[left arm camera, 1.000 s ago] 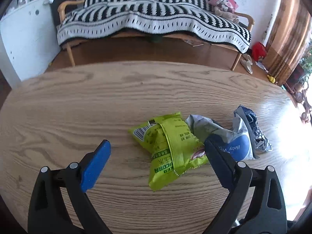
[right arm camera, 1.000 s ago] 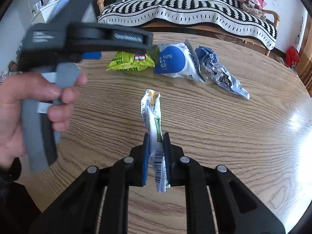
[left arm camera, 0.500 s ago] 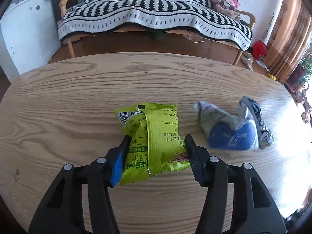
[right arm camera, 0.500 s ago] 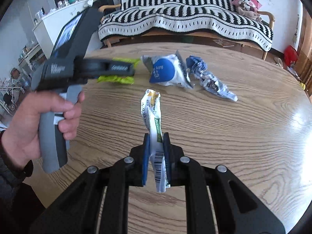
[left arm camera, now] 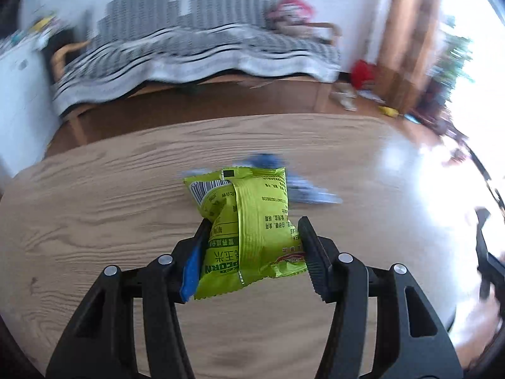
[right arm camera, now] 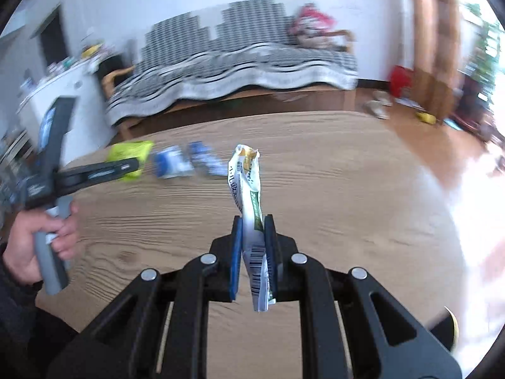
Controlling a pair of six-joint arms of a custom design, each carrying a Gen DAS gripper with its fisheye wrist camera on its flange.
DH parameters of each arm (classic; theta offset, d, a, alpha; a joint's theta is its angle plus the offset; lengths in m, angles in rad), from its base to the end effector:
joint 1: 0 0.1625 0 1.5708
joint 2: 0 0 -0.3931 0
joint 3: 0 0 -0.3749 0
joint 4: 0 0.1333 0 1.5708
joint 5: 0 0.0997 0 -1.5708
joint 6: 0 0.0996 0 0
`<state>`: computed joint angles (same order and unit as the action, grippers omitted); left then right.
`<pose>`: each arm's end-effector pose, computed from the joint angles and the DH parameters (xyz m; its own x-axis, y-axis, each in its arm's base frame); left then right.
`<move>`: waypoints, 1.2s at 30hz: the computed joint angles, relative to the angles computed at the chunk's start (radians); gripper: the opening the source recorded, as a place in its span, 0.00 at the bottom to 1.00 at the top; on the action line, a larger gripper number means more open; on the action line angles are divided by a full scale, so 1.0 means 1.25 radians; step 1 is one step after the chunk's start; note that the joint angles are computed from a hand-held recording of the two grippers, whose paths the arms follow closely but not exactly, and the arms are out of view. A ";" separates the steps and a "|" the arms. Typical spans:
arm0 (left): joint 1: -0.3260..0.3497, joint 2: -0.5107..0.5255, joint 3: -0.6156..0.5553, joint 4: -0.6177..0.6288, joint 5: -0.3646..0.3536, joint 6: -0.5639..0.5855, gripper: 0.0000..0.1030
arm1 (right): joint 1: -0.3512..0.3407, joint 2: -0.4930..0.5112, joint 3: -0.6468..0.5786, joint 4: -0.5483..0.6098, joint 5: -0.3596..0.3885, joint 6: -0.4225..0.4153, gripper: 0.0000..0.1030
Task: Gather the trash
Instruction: 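Carry both items to the bin and open both tools to drop them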
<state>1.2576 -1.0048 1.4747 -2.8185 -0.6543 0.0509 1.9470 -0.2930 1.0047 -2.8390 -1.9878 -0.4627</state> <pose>-0.0009 -0.6920 0.3513 -0.7384 -0.3073 -0.6003 0.2574 0.6943 -0.6720 0.3778 -0.7034 0.0065 -0.6920 -0.4750 0.5435 -0.6938 0.6456 -0.3192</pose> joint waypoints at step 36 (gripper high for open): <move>-0.174 0.531 -0.327 0.267 -0.402 0.136 0.53 | -0.328 -0.362 0.410 -0.155 -0.161 0.339 0.14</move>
<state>1.0406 -0.3407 1.0662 -2.4846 -1.1573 0.2207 1.5371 -0.7450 1.5174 -3.0326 -2.1893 -0.0390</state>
